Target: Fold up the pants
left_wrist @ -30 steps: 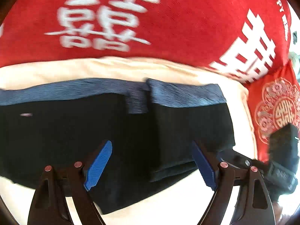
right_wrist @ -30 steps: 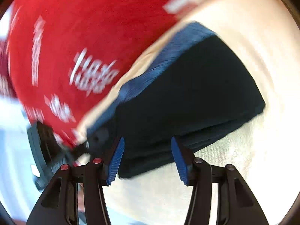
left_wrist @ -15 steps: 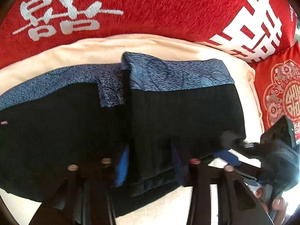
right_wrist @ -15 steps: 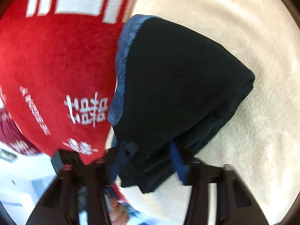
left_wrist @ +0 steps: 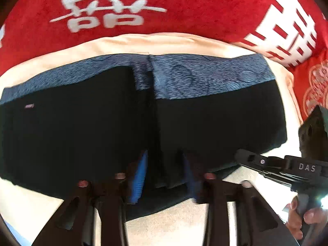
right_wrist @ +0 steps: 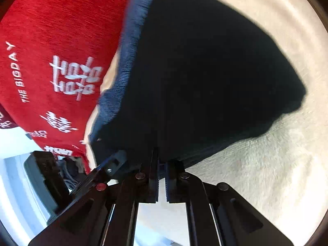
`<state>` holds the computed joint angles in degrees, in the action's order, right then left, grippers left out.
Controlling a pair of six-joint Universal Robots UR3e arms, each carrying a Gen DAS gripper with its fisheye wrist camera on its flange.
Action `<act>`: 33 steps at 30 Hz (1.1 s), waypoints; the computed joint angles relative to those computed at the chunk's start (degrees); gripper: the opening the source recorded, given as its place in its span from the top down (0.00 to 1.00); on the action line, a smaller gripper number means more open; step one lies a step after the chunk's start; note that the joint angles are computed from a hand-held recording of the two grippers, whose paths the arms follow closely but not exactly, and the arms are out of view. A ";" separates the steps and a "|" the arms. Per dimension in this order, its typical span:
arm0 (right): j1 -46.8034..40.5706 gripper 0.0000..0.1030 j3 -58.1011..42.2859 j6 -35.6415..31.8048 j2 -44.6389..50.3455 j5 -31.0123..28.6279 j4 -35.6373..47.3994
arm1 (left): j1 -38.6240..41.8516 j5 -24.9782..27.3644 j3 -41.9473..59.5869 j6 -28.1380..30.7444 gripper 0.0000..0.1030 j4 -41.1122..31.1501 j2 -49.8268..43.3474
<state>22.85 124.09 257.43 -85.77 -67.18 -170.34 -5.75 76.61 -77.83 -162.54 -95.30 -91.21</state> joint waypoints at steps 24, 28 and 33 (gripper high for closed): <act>-36.17 0.72 2.55 -44.57 -9.89 22.68 25.20 | -12.33 1.92 23.68 -8.25 0.26 4.42 -21.75; -28.20 0.69 -12.76 -51.91 -6.44 9.20 40.96 | -13.55 4.35 10.89 -5.49 0.26 10.94 -14.00; -18.41 0.50 -27.35 -48.23 2.13 -6.93 48.51 | -14.28 4.65 8.33 -8.45 0.26 14.13 -13.27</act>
<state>4.44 96.73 209.20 -83.65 -74.11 -121.83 -20.03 81.26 -69.50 -170.99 -81.17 -104.48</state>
